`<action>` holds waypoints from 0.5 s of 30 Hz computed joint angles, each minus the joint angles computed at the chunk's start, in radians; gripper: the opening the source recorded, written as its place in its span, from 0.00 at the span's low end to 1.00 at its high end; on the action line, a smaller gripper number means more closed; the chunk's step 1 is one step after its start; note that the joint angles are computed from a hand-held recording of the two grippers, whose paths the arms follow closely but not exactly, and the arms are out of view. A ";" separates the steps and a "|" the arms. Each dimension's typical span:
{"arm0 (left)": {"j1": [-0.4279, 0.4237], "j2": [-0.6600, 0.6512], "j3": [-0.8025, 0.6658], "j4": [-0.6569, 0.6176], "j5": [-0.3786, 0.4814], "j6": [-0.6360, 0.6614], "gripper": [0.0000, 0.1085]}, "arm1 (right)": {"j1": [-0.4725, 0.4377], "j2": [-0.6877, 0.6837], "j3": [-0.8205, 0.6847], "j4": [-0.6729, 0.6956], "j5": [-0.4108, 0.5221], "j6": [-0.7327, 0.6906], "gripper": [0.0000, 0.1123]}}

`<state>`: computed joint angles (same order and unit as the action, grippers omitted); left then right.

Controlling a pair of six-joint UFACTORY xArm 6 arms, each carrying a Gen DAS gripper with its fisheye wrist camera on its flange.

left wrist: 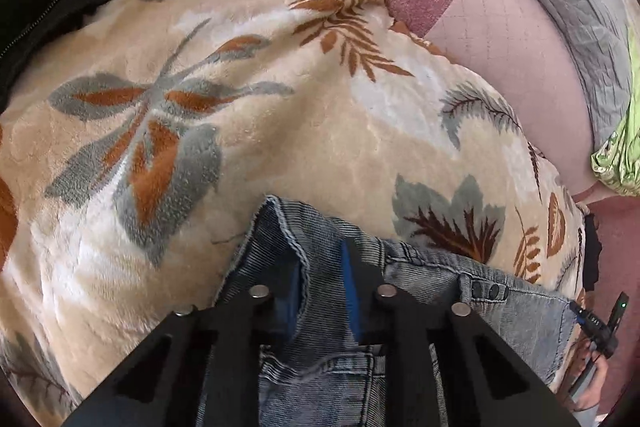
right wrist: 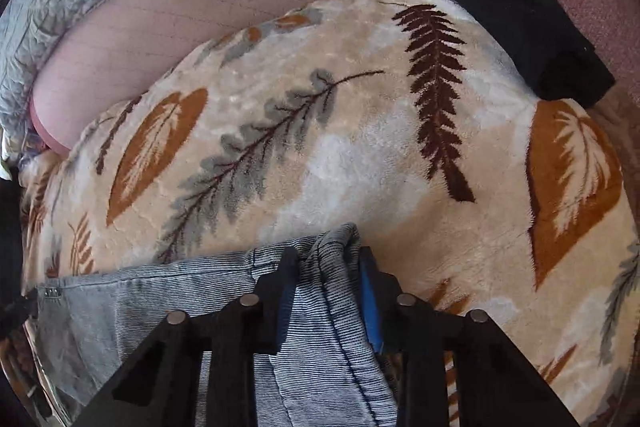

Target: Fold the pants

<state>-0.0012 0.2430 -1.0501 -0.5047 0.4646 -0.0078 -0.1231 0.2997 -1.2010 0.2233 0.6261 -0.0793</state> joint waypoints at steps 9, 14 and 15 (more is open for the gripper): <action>0.009 -0.001 -0.004 0.063 0.007 -0.043 0.02 | 0.016 -0.011 0.012 -0.056 -0.018 0.018 0.12; 0.004 -0.096 0.070 0.028 -0.049 -0.014 0.02 | 0.015 -0.093 0.067 0.016 -0.060 -0.046 0.11; 0.002 -0.135 0.098 0.006 -0.062 0.010 0.02 | 0.012 -0.123 0.086 0.044 -0.067 -0.071 0.11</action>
